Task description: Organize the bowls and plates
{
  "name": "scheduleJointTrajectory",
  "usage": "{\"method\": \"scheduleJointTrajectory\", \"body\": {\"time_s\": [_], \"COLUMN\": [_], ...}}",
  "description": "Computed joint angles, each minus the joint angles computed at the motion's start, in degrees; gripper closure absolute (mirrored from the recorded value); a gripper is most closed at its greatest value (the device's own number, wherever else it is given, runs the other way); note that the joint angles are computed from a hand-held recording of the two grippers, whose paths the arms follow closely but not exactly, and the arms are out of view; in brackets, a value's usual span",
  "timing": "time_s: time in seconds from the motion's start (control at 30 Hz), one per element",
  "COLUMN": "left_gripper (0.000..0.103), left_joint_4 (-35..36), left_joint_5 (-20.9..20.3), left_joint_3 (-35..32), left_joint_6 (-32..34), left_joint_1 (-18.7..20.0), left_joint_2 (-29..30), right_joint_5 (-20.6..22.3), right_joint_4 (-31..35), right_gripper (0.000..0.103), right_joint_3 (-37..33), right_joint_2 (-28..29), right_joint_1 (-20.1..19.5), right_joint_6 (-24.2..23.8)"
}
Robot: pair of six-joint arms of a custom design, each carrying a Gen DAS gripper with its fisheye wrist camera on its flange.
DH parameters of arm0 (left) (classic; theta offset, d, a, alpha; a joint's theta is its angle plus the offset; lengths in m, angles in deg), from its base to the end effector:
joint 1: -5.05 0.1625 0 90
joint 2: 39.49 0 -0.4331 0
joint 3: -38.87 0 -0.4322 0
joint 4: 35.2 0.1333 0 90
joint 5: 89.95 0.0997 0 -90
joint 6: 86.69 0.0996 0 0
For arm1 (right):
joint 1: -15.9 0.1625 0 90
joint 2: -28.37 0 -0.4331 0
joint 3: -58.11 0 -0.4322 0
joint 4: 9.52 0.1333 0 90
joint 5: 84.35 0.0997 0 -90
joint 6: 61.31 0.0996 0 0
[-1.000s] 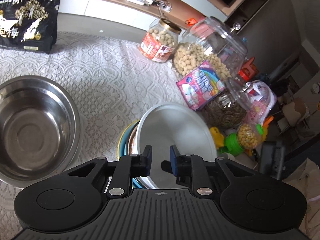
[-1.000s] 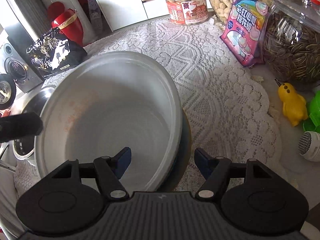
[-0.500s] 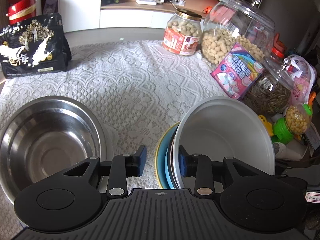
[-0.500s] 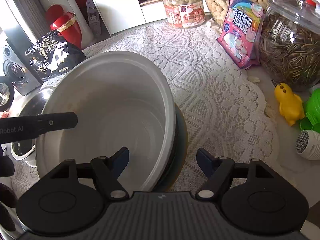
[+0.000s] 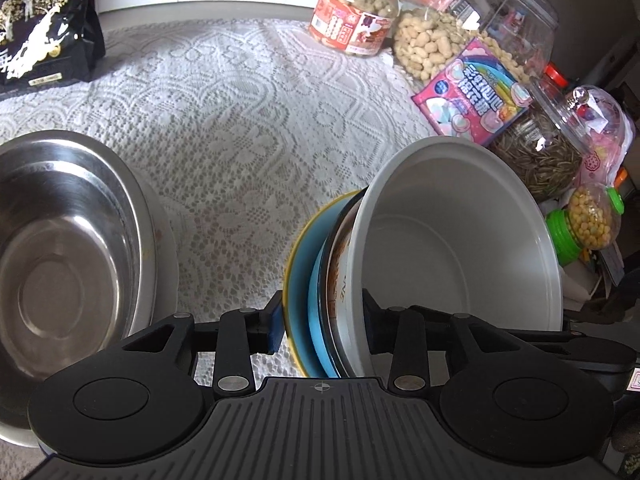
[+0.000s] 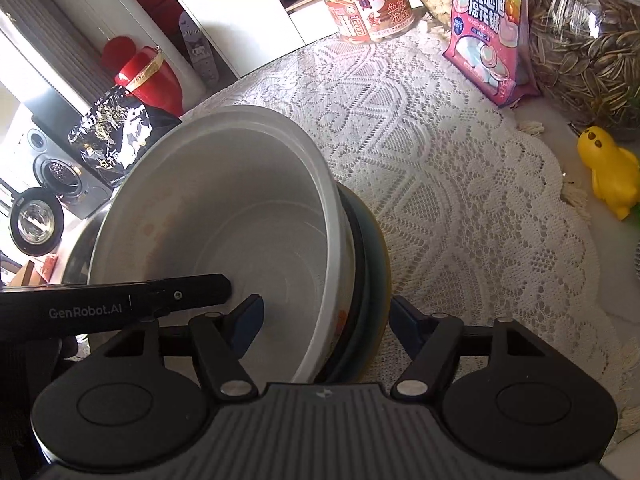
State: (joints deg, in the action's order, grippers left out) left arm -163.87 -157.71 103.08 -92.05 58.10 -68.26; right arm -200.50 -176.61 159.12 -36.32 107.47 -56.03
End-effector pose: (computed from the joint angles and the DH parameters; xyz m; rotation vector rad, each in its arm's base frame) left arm -0.3662 -0.7713 0.0339 0.7438 2.6861 -0.2710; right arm 0.1077 -0.6646 0.2954 -0.3042 -2.5557 0.9867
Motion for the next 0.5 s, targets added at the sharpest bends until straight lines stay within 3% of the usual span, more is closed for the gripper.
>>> {"method": "scheduleJointTrajectory", "body": {"time_s": [0.2, 0.5], "left_gripper": [0.054, 0.054], "left_joint_4": [1.14, 1.6], "left_joint_5": [-1.27, 0.25], "left_joint_3": [-1.3, -1.3], "left_joint_6": [0.04, 1.9], "left_joint_1": [0.27, -0.31], "left_joint_2": [0.9, 0.97], "right_joint_5": [3.48, 6.67], "right_joint_4": [-1.84, -4.68], "right_gripper": [0.045, 0.047], "right_joint_3": [0.93, 2.47], "right_joint_2": [-0.38, -1.15], "right_joint_1": [-1.08, -2.35], "right_joint_6": [1.82, 2.88]}}
